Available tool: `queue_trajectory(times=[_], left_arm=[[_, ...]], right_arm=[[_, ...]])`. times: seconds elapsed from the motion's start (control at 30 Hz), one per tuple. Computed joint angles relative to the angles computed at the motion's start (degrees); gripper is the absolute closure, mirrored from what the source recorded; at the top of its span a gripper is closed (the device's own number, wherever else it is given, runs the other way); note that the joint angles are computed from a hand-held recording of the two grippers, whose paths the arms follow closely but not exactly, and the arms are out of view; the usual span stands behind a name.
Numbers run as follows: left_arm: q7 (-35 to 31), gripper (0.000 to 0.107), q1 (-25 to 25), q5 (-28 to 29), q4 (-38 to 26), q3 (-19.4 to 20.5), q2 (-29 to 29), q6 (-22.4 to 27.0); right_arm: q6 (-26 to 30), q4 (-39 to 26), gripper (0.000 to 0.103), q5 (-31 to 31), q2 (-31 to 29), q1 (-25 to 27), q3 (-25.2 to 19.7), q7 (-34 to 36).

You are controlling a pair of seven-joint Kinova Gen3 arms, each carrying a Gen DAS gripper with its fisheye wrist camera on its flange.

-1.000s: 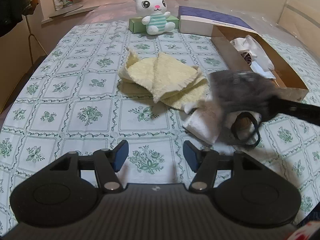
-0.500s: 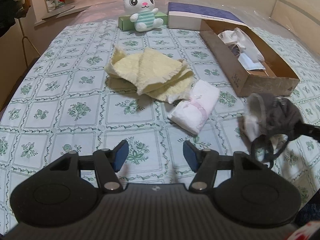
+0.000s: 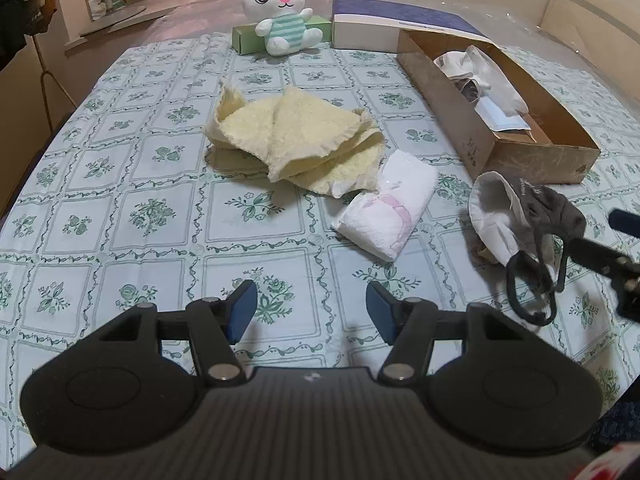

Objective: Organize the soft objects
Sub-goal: 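Lift the grey mask with the right tool while the left grasps the white pink-printed cloth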

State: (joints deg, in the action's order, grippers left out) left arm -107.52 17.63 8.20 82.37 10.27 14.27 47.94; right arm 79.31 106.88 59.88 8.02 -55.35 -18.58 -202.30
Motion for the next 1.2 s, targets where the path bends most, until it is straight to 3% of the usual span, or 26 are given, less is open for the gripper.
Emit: queue_trajectory(times=[0.13,0.33,0.5,0.57,0.63,0.7,0.77,0.97,1.2], left_arm=[[0.10,0.050,0.20,-0.15,-0.56,-0.03,0.60,0.04],[1.07,0.050,0.68,-1.15,-1.58,-0.35,1.81,0.16],[1.43,0.050,0.86,-1.62,-2.15,-0.36,2.63,0.28],[1.63,0.050,1.04,-1.86,-2.35,-0.36,2.97,0.17],[1.59,0.051,1.10,-1.79,-2.55,-0.22,3.21,0.09],[1.27,0.051,1.28,-1.84,-2.85,-0.02,3.48,0.05],[0.12,0.051,1.31,-1.52,-2.93,0.46,3.68,-0.45],[-9.26,0.047,-0.55,3.75,-1.37,3.49,4.11,-4.05],[-17.75,0.040,0.72,4.80,-1.72,4.59,7.21,-7.91]], right_arm=[[-2.22,-1.48,0.016,1.85,4.05,1.15,1.41,8.86],[-5.46,-0.73,0.016,2.74,6.59,1.72,4.17,15.77],[-13.63,5.48,0.018,3.06,1.32,4.92,4.96,6.87],[-17.86,8.19,0.039,3.07,-1.64,6.98,4.68,2.22],[-21.01,10.15,0.049,3.21,-3.97,8.93,4.06,-2.26],[-21.16,11.01,0.060,3.07,-4.89,10.13,3.08,-5.32],[-20.02,11.15,0.081,2.76,-5.14,10.70,2.14,-6.97],[-16.07,13.09,0.087,2.63,-8.17,11.09,-0.56,-16.55],[-11.87,13.31,0.087,-1.84,-11.54,12.20,-3.46,-18.97]])
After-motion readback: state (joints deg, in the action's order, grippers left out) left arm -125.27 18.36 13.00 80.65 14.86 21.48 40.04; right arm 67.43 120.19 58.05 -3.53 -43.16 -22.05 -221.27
